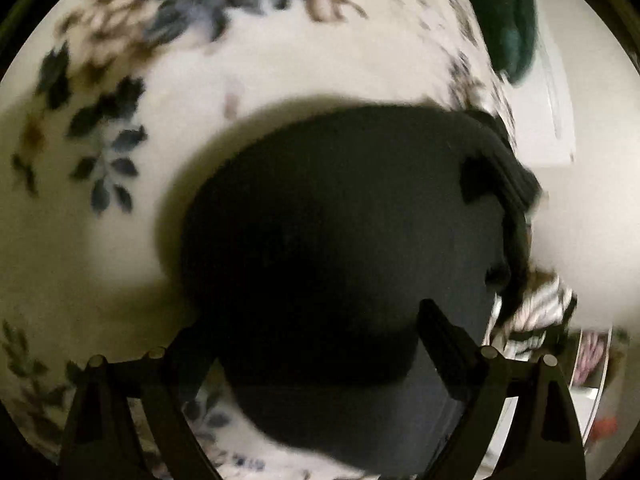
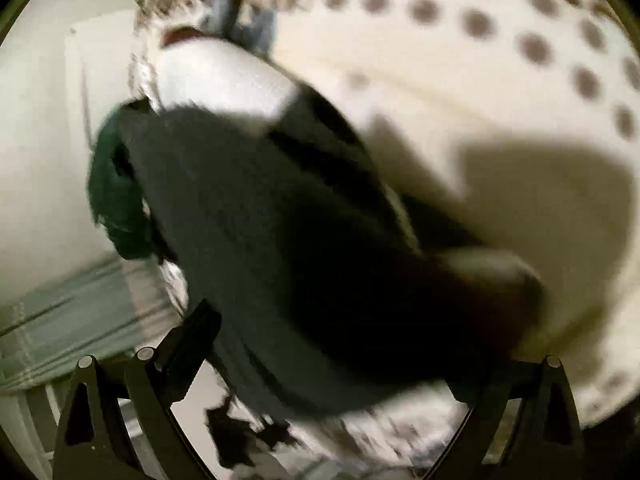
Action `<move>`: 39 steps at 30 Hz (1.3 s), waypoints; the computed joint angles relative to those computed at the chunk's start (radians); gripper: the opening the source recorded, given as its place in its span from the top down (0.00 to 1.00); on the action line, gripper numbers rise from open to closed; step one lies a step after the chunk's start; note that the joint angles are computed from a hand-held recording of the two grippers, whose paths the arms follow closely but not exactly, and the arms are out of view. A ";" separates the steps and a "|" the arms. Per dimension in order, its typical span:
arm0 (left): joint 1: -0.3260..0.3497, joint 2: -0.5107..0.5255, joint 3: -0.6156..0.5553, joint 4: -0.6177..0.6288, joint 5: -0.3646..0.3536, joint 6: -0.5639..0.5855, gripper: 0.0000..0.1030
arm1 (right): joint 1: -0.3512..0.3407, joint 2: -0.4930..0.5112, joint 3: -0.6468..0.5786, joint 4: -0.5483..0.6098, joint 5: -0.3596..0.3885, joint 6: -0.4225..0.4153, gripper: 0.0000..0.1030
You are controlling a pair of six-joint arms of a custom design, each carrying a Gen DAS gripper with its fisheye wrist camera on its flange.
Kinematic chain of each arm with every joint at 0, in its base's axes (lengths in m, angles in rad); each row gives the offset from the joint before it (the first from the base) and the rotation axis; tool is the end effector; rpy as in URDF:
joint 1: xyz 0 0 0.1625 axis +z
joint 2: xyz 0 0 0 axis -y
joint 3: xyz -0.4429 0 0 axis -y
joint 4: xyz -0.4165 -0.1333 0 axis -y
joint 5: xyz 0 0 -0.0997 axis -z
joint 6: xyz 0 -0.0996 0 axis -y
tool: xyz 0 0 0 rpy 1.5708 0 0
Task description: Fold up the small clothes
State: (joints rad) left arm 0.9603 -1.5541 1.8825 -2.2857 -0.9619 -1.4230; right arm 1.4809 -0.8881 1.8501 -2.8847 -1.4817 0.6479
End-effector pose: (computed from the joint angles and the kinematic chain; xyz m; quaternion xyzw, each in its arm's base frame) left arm -0.1449 -0.5391 0.4329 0.4229 -0.8373 0.3466 0.0010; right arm 0.0836 -0.6555 0.1057 0.3474 0.9202 -0.1560 0.0903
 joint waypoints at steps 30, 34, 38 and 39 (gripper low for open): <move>-0.199 0.131 -0.400 0.859 0.145 0.036 0.19 | 0.133 -0.173 -0.169 0.698 -0.397 -0.156 0.30; -0.167 0.260 -0.555 0.914 0.199 0.205 0.06 | 0.218 -0.130 -0.265 0.724 -0.589 -0.254 0.30; -0.097 0.366 -0.655 0.840 0.158 0.403 0.05 | 0.259 -0.046 -0.382 0.679 -0.657 -0.362 0.29; -0.081 0.400 -0.693 0.850 0.156 0.439 0.05 | 0.260 -0.012 -0.426 0.679 -0.652 -0.395 0.21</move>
